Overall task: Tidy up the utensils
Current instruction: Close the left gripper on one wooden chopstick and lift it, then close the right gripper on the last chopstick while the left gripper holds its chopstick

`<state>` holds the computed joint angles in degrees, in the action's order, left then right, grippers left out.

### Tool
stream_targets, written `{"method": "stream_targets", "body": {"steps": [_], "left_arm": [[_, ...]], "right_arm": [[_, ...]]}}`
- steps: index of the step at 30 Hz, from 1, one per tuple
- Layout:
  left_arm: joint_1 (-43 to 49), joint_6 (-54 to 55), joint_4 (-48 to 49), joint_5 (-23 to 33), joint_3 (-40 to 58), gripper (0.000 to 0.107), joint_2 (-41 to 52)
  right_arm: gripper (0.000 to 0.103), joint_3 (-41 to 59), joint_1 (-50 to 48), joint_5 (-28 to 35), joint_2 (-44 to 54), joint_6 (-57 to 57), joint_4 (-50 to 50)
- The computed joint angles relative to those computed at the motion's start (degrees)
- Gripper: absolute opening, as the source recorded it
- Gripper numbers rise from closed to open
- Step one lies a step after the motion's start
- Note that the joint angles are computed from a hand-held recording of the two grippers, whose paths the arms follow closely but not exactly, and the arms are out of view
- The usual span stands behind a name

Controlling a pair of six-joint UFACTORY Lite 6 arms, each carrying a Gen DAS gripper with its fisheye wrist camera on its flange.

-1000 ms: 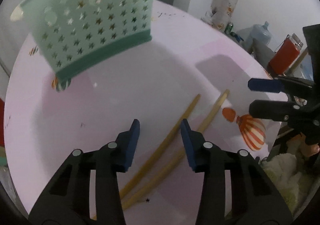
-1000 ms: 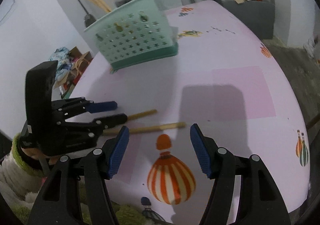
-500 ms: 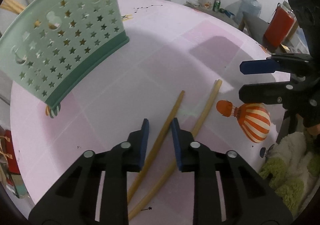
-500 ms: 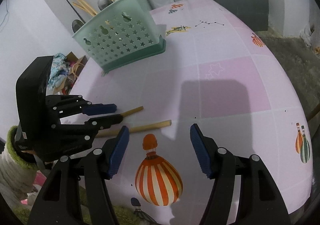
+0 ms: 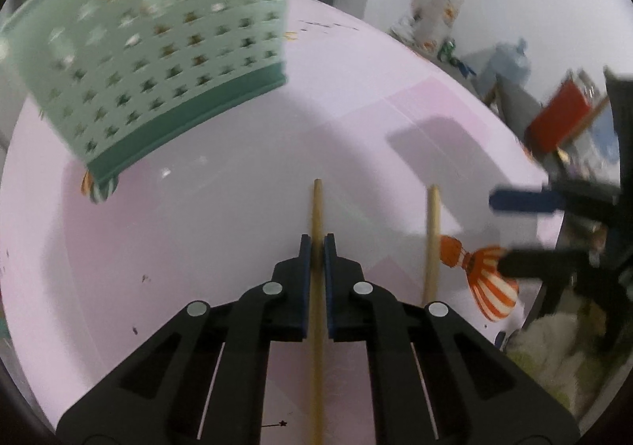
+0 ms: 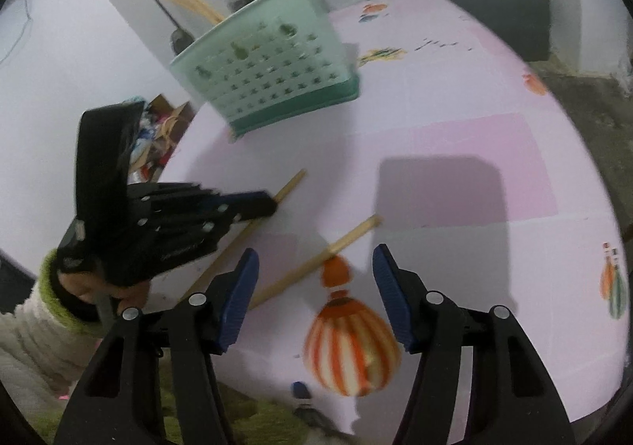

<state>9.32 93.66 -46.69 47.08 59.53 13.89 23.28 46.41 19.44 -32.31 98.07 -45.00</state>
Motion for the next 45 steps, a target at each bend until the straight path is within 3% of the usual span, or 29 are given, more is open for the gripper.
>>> {"method": "stream_targets", "body": {"steps": [8, 17, 23, 25, 31, 38, 45], "left_arm": [[11.0, -5.6, -3.1, 8.4, 10.5, 0.005, 9.3], [20.4, -9.1, -6.4, 14.0, 18.4, 0.005, 17.2], [21.6, -9.7, -7.8, 13.4, 19.2, 0.005, 17.8], [21.6, -9.9, -8.3, 13.3, 18.8, 0.005, 17.5], [20.9, -10.5, -9.0, 12.3, 17.5, 0.005, 17.6], [22.7, -10.4, -10.9, 14.6, 17.8, 0.005, 17.4], [26.9, -9.8, -16.0, 22.0, 18.8, 0.005, 13.0]], "right_arm": [[0.051, 6.9, -1.9, -3.6, 14.0, -5.8, 6.2], [0.039, 21.2, -4.7, -2.5, 30.5, -8.9, 1.7], [0.030, 36.6, -5.7, 4.9, 44.2, -18.4, 0.8], [0.020, 39.5, -5.6, 7.2, 46.6, -19.5, -0.4], [0.009, 38.7, -8.8, 4.1, 45.5, -22.8, 1.9], [0.008, 29.1, -14.8, -9.3, 37.6, -22.3, 6.0], [0.008, 21.2, -16.7, -11.8, 24.6, -10.1, -4.7]]}}
